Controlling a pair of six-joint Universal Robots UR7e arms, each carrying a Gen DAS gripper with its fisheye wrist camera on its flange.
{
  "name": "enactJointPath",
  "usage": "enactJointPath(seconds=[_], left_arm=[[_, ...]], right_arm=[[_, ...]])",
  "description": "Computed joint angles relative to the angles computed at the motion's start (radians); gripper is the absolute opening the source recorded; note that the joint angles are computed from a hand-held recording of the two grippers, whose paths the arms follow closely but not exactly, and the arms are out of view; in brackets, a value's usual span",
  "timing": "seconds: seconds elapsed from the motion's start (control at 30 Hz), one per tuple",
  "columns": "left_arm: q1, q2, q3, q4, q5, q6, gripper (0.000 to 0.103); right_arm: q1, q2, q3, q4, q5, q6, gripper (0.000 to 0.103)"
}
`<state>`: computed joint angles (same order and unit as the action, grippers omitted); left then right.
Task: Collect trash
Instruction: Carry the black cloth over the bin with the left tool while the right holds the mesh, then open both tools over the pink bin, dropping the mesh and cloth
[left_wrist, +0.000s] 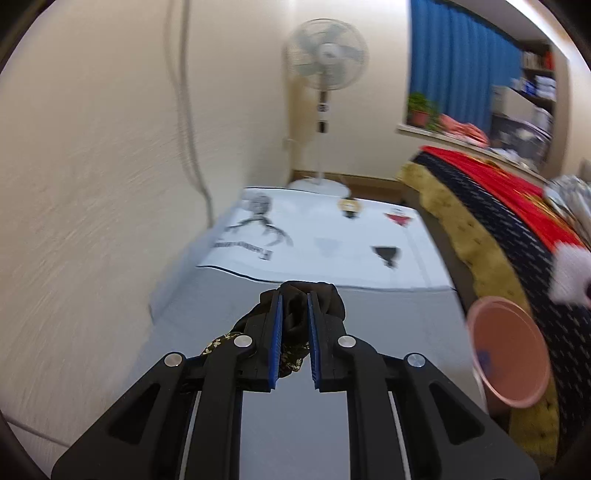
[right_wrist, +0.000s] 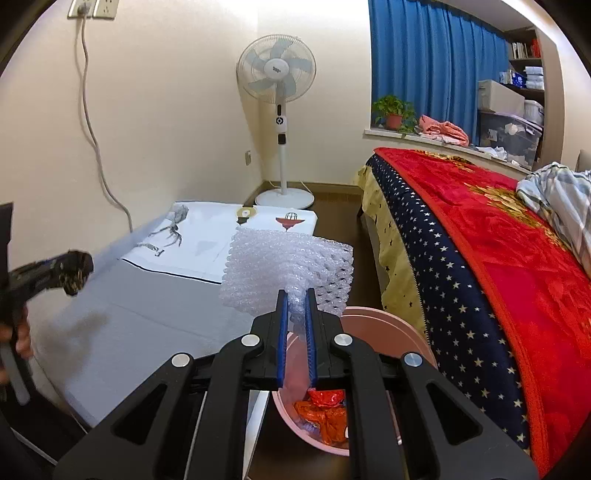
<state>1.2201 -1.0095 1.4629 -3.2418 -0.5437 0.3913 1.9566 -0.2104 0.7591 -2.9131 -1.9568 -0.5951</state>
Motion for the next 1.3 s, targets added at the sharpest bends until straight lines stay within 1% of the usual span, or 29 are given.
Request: enactJointPath(seconds=[0.13, 0.27, 0.33, 0.43, 0.5, 0.57, 0.73, 0.83, 0.93, 1.03, 1.17, 1.27, 1.3], left_arm=[[-0.05, -0.028, 0.068, 0.103, -0.017, -0.086, 0.013], [-0.087, -0.016, 0.072, 0.184, -0.044, -0.141, 0.013], [-0.101, -0.003, 0.06, 0.228, -0.07, -0.166, 0.013], [-0.114, 0.017, 0.034, 0.301, -0.136, -0.204, 0.013], [-0.117, 0.039, 0.004, 0.332, -0.182, -0.21, 0.013], [-0.121, 0.063, -0.026, 0.348, -0.209, -0.196, 0.013], [-0.123, 0.134, -0.119, 0.383, -0.237, -0.156, 0.013], [-0.113, 0.181, -0.184, 0.407, -0.254, -0.122, 0.013], [-0.1, 0.23, -0.252, 0.447, -0.283, -0.114, 0.013], [-0.085, 0.279, -0.312, 0.482, -0.304, -0.102, 0.013], [-0.058, 0.342, -0.395, 0.542, -0.332, -0.115, 0.013], [-0.038, 0.386, -0.456, 0.604, -0.343, -0.136, 0.013], [-0.033, 0.403, -0.478, 0.62, -0.34, -0.138, 0.013]], right_arm=[[-0.003, -0.064, 0.104, -0.064, 0.016, 0.021, 0.009], [-0.012, -0.11, 0.174, -0.113, 0.017, 0.03, 0.009], [-0.019, -0.131, 0.203, -0.132, 0.012, 0.035, 0.009], [-0.032, -0.155, 0.23, -0.147, -0.006, 0.049, 0.009], [-0.04, -0.163, 0.236, -0.148, -0.02, 0.06, 0.009], [-0.046, -0.164, 0.231, -0.144, -0.035, 0.066, 0.009], [-0.057, -0.151, 0.198, -0.125, -0.059, 0.093, 0.009], [-0.061, -0.132, 0.165, -0.103, -0.075, 0.084, 0.009], [-0.063, -0.106, 0.124, -0.075, -0.105, 0.07, 0.009], [-0.068, -0.069, 0.063, -0.029, -0.137, 0.07, 0.01], [-0.074, -0.007, -0.036, 0.038, -0.185, 0.069, 0.01], [-0.08, 0.044, -0.133, 0.117, -0.21, 0.105, 0.01], [-0.082, 0.055, -0.154, 0.133, -0.214, 0.113, 0.012]])
